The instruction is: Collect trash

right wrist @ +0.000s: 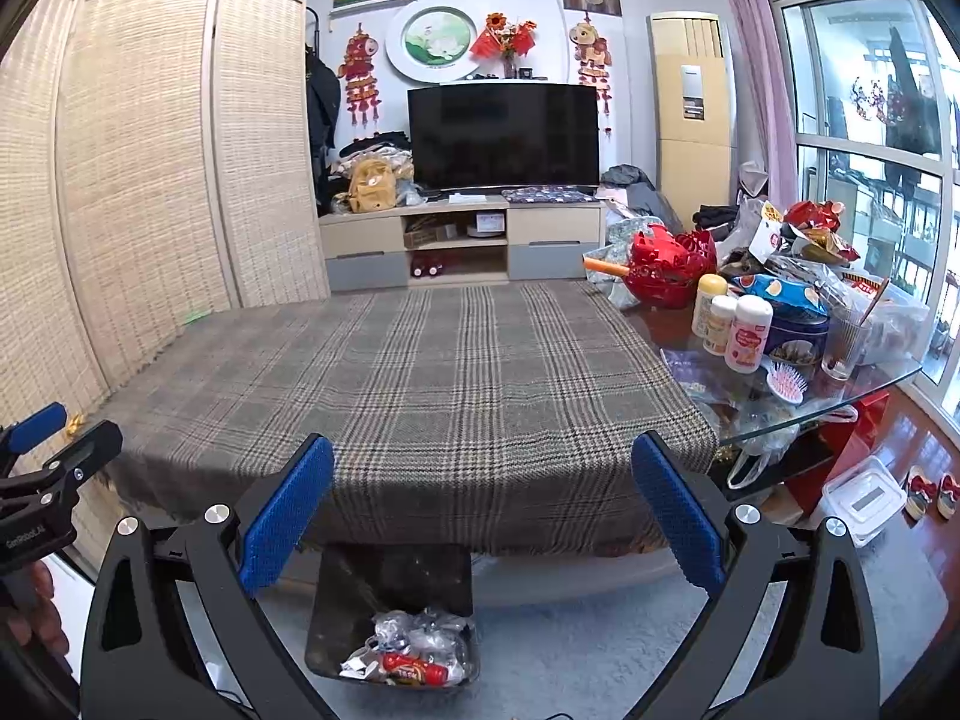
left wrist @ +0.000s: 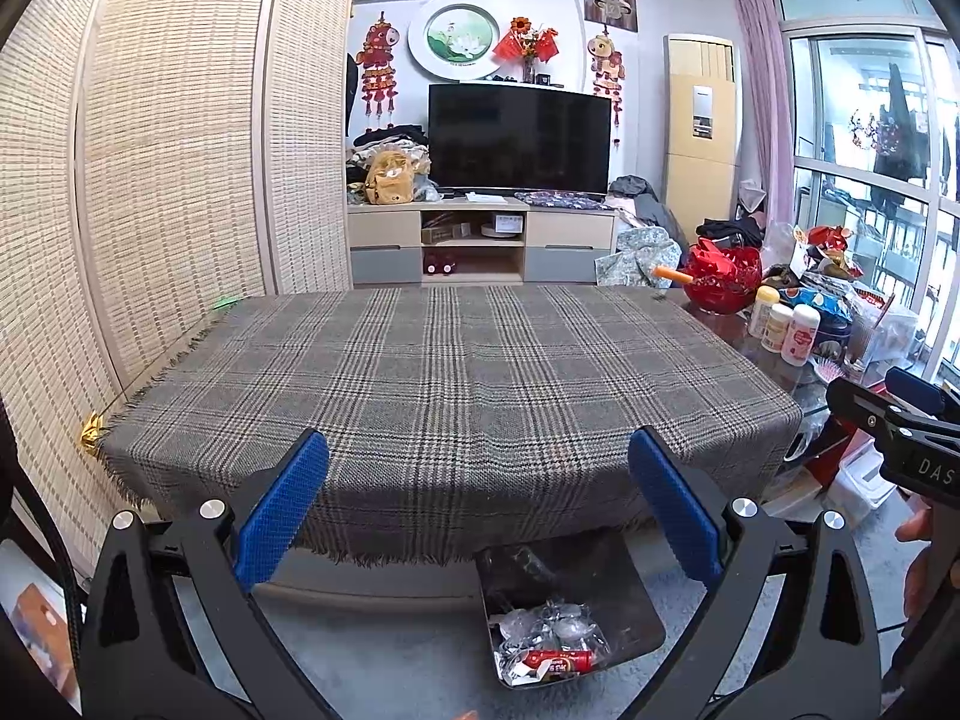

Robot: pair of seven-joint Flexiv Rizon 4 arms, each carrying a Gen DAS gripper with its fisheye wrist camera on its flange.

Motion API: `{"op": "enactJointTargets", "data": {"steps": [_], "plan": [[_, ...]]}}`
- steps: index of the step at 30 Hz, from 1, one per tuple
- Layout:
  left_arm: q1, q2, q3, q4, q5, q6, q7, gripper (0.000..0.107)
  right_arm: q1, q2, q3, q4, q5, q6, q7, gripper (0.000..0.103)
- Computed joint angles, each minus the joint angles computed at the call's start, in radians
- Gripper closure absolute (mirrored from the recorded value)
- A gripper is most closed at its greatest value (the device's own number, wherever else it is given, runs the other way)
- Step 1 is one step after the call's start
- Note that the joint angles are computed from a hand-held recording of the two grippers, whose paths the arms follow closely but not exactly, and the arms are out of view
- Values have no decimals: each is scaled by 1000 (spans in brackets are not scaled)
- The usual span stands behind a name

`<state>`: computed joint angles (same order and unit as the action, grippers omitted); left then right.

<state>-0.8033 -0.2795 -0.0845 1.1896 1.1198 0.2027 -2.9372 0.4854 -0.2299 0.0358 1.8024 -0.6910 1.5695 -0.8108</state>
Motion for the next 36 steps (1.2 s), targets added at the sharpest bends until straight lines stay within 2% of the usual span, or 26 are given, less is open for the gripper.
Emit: {"op": "enactJointTargets", "data": {"steps": [36], "plan": [[-12,-15,7,-22,10,2,7,12,3,-2,12,-5,14,-15,-4,3]]}}
